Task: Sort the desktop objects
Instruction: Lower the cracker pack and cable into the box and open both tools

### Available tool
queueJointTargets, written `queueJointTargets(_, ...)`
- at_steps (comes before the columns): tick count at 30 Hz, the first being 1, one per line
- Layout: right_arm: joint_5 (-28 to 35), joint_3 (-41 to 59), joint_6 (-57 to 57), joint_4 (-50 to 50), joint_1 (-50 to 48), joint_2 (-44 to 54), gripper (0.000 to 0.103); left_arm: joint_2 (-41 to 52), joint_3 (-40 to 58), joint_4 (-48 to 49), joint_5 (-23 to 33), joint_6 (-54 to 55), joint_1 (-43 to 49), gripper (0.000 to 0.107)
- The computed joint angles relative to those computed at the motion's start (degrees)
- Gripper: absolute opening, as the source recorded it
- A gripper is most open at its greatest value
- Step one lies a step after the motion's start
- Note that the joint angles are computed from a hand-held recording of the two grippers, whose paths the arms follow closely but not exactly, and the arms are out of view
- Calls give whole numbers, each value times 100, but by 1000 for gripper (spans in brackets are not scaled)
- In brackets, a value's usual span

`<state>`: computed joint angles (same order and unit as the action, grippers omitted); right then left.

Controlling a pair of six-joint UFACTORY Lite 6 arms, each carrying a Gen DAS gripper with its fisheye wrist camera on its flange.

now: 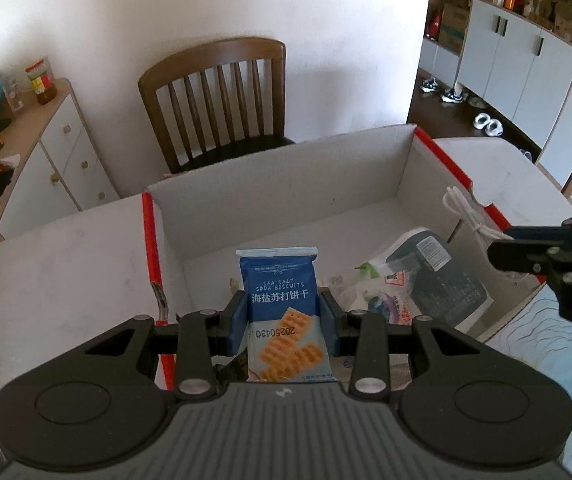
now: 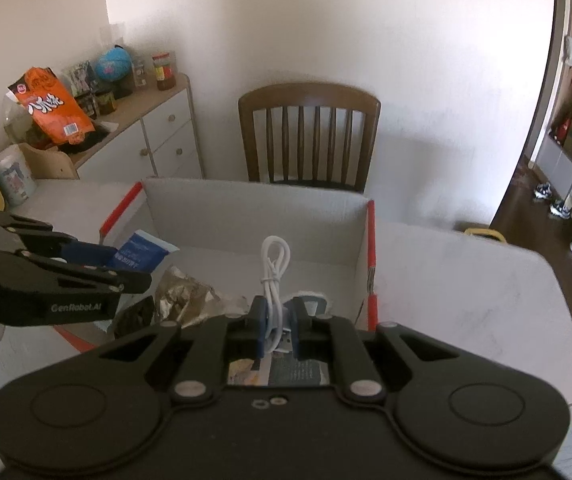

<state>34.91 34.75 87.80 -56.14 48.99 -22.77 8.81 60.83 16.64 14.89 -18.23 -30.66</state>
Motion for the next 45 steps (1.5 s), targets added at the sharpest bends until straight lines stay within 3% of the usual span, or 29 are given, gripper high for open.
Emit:
queueJointTargets(19, -946, 158, 197, -387, -744, 1342, 11, 1114, 627, 21, -45, 54, 107, 37)
queueJointTargets(38, -1138, 347, 137, -389, -848, 1860, 12, 1522, 834, -299, 2, 445, 153, 37)
queueJointTargets(45, -1136, 308, 286, -492, -799, 1856, 21, 1566, 831, -272, 18, 431, 150, 38)
